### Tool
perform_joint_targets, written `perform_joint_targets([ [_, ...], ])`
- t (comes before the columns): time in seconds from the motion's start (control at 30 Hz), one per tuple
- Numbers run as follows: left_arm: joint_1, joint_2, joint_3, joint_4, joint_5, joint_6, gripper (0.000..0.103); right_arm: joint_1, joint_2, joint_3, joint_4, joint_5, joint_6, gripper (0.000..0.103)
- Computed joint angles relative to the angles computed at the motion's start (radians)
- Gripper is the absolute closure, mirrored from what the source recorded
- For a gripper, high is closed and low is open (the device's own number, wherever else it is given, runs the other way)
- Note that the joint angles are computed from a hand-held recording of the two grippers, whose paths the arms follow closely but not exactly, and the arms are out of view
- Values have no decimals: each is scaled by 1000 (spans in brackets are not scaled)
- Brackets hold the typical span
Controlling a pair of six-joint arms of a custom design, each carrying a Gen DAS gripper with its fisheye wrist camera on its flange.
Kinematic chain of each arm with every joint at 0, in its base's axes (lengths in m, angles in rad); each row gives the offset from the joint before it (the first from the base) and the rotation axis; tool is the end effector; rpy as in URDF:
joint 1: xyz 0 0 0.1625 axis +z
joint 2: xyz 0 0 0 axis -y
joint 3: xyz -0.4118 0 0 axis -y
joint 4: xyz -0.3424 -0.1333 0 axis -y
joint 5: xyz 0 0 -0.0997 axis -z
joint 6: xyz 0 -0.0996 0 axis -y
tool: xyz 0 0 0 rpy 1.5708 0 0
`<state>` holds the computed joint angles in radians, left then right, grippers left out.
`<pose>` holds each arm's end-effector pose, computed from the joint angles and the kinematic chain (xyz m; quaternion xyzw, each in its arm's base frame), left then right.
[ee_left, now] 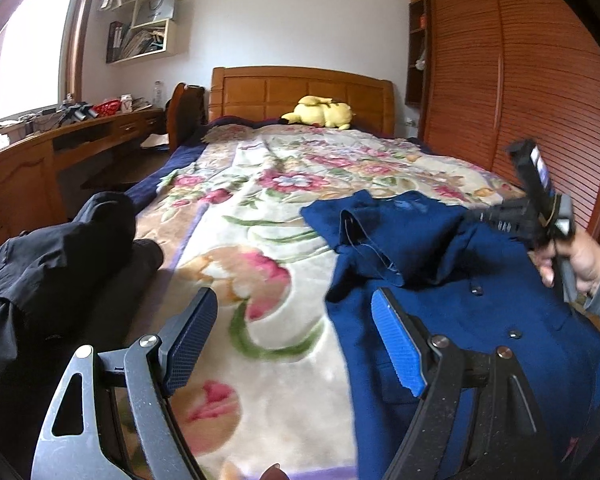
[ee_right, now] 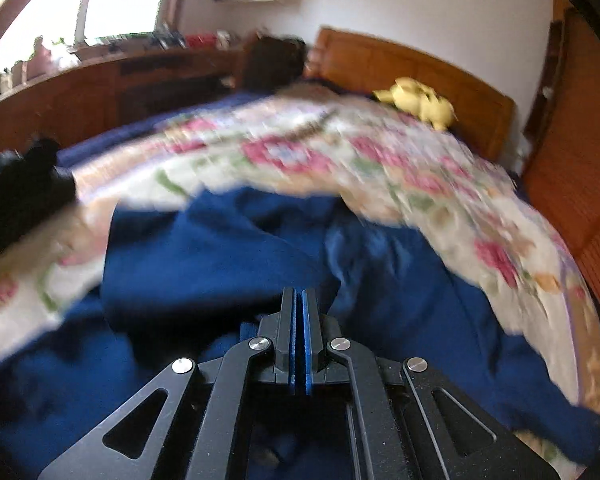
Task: Fold large clothes
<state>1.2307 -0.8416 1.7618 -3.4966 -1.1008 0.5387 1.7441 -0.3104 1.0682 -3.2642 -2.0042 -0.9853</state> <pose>-0.0353 -0.6347 0.2338 0.2610 0.8189 -0.4461 0.2495 0.2234 -0.7454 0.0796 0.3961 -0.7825 0.3288 0.3502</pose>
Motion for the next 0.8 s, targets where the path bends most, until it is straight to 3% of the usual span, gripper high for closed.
perform_joint_targets([
  [0.27,-20,20,-6,7,4,10,23,-19,-53,112,-26,-13,58,101],
  [0.33,-19,24,-8,12,7,10,23,-10,-55,103,-50,-11,61,91],
  [0.4,-17,27,-12,19,11,10,23,-7,-76,161,-86,21,62,70],
  [0.47,-15,29,-15,24,13,7,23,6,-93,207,-111,38,62,37],
  [0.6,-13,29,-12,17,18,7,23,20,-87,244,-173,65,14,31],
  [0.8,-10,31,-13,17,25,12,23,28,-62,222,-88,85,21,30],
])
